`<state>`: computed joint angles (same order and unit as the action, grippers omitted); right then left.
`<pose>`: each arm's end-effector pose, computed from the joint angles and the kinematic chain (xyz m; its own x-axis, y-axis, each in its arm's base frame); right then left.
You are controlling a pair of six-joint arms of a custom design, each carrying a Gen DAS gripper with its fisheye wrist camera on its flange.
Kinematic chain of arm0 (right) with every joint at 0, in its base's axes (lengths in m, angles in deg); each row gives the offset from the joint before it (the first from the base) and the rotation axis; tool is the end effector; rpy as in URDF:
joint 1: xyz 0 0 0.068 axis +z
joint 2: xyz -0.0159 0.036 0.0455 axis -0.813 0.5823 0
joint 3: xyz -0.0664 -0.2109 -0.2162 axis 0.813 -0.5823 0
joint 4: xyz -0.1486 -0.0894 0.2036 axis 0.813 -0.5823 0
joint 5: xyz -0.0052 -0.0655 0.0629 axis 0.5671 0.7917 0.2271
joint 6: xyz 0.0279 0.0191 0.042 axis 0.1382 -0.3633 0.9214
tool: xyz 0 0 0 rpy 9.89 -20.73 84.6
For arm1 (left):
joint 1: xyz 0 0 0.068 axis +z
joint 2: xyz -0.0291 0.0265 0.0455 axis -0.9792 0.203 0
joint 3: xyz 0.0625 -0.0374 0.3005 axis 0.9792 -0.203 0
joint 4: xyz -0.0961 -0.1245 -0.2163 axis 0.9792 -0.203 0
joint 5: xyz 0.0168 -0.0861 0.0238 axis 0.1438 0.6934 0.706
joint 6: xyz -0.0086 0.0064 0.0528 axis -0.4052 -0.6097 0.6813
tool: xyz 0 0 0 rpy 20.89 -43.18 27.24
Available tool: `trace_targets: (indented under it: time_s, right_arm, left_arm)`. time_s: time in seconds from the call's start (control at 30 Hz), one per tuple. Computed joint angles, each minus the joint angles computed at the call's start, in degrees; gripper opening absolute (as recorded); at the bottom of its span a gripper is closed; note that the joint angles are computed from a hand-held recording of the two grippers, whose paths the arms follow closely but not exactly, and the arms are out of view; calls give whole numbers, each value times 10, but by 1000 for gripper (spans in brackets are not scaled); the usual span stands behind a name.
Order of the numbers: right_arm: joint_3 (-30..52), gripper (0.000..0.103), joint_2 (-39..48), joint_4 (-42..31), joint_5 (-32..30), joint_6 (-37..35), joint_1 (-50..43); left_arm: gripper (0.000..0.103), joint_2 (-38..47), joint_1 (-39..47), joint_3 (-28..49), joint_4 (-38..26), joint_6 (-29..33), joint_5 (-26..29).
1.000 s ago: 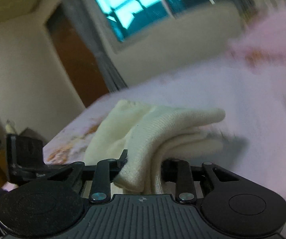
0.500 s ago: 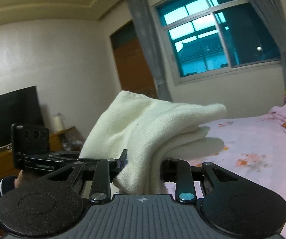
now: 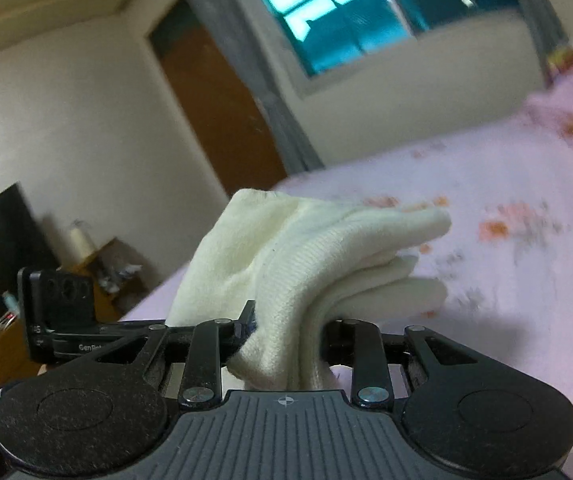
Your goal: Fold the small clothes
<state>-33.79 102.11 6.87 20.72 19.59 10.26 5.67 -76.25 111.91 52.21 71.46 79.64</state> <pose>0.1063 0.1710 0.2846 -0.4638 0.3874 -0.7967 -0.1510 0.8516 0.5020 0.3096 -0.0209 0.2573 -0.5518 0.2359 -0.8000 0.8079 0.3892 -0.4425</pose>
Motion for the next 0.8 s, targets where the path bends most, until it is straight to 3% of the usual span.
trace_targets:
  time_s: [0.1, 0.17, 0.23, 0.3, 0.33, 0.4, 0.5, 0.57, 0.63, 0.7, 0.8]
  right_arm:
    - [-42, 29, 23, 78, -135, -32, -154]
    - [-71, 29, 58, 150, -237, -27, -255]
    - [-84, 29, 124, 207, -327, -5, -348]
    - [-81, 32, 197, 209, -408, 10, -406]
    - [-84, 43, 215, 200, -436, 16, -428]
    - [-149, 53, 187, 271, -484, 19, -467]
    - [-246, 60, 54, 278, -545, 24, -493]
    - [-301, 60, -48, 248, -551, 52, -473]
    - [-329, 60, -129, 222, -511, 83, -423]
    - [-321, 60, -125, 211, -459, 97, -381]
    - [-293, 59, -79, 215, -472, 124, -368]
  left_arm:
    - [33, 92, -39, 41, 86, -51, -35]
    - [34, 154, -53, 78, 110, -89, -49]
    - [38, 205, -58, 103, 106, -101, -73]
    - [41, 267, -59, 144, 62, -113, -112]
    - [41, 282, -42, 139, 63, -103, -75]
    - [41, 303, -5, 150, -31, -31, -17]
    - [42, 345, 49, 169, -256, 185, 20]
    - [42, 359, 72, 160, -330, 271, 26]
    - [42, 362, 78, 149, -325, 251, 40]
    - [39, 370, 69, 156, -324, 221, 46]
    - [35, 353, 46, 146, -304, 192, 25]
